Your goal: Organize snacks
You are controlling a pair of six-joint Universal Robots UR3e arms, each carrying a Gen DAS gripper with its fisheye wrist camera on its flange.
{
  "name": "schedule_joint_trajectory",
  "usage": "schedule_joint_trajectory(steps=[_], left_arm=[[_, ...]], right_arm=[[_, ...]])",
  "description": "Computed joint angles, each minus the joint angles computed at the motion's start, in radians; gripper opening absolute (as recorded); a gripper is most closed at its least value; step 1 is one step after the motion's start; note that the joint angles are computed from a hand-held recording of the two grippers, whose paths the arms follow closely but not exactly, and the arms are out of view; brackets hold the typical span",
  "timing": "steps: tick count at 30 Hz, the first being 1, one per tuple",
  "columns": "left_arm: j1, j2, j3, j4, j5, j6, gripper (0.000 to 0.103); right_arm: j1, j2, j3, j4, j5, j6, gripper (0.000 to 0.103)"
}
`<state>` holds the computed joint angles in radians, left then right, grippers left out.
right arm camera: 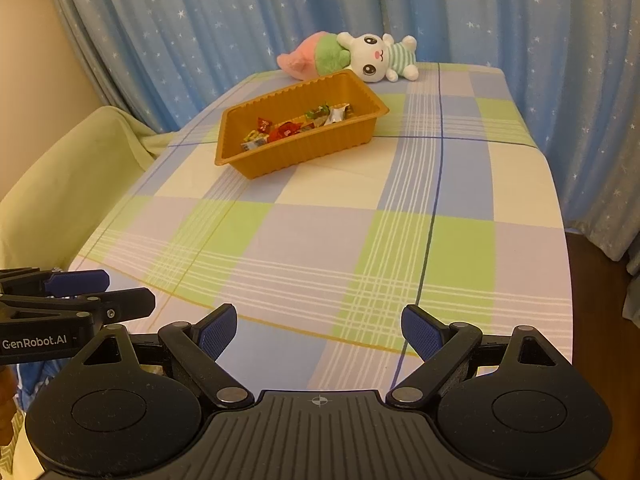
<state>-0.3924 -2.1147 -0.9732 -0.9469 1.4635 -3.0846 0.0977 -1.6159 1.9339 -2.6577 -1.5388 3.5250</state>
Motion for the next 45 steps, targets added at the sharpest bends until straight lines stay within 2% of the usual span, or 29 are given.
schedule_joint_trajectory(steps=[45], left_arm=[[-0.02, 0.046, -0.066, 0.033, 0.045, -0.043, 0.065]], right_arm=[[-0.026, -0.023, 0.036, -0.029, 0.044, -0.043, 0.089]])
